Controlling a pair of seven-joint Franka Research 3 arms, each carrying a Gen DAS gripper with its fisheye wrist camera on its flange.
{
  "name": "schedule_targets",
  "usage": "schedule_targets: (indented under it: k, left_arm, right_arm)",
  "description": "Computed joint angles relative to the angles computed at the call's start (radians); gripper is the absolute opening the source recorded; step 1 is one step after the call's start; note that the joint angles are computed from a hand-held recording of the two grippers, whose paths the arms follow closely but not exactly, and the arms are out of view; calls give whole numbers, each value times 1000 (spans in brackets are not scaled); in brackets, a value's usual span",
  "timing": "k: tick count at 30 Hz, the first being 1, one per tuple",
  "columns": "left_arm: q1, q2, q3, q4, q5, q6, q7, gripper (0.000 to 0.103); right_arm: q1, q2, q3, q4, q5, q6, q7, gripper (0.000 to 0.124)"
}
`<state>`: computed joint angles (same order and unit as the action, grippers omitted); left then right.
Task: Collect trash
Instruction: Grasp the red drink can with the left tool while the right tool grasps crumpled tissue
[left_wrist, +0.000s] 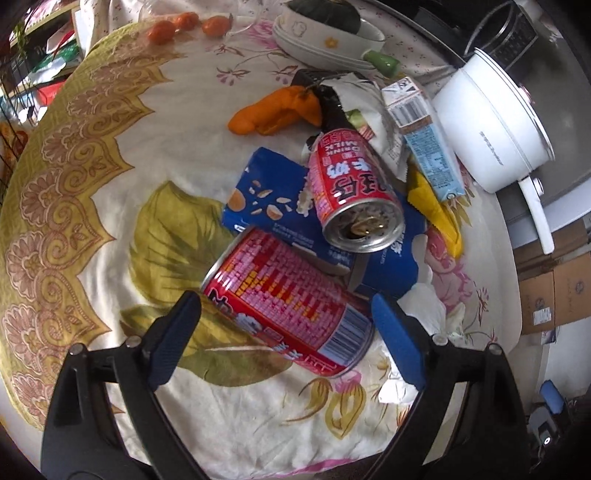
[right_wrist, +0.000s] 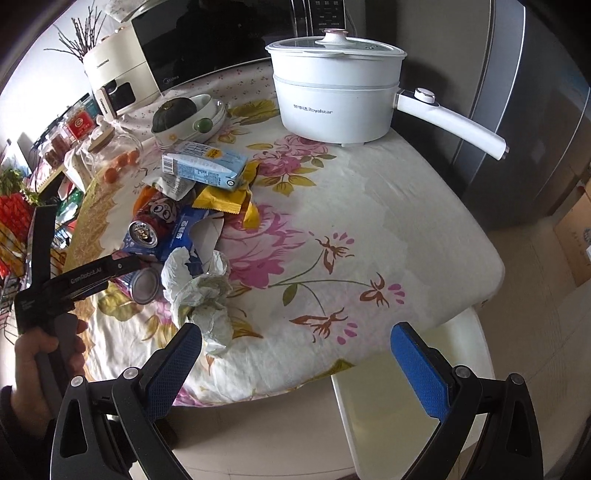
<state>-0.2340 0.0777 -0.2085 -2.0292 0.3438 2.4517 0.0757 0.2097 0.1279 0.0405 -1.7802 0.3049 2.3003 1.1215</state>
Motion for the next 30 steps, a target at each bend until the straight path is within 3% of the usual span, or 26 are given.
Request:
schedule_targets:
  k: [5,11,17,30]
  left_arm:
    - [0,9,2,7,5,10,-4,89]
    - [14,-27,-8,-32,-112,46,184,86]
    - [22,-111,-3,-113,-202,25,306,86]
    - [22,-256,5,-260,-258,53,372,86]
  right_arm:
    - [5,27,-2,25,-20,-12,29,103]
    - [9,62,3,61,-13,-54,67,103]
    - [31,75,17,61,-17,-81,82,103]
    - [110,166,46,102,-58,-120,136,103]
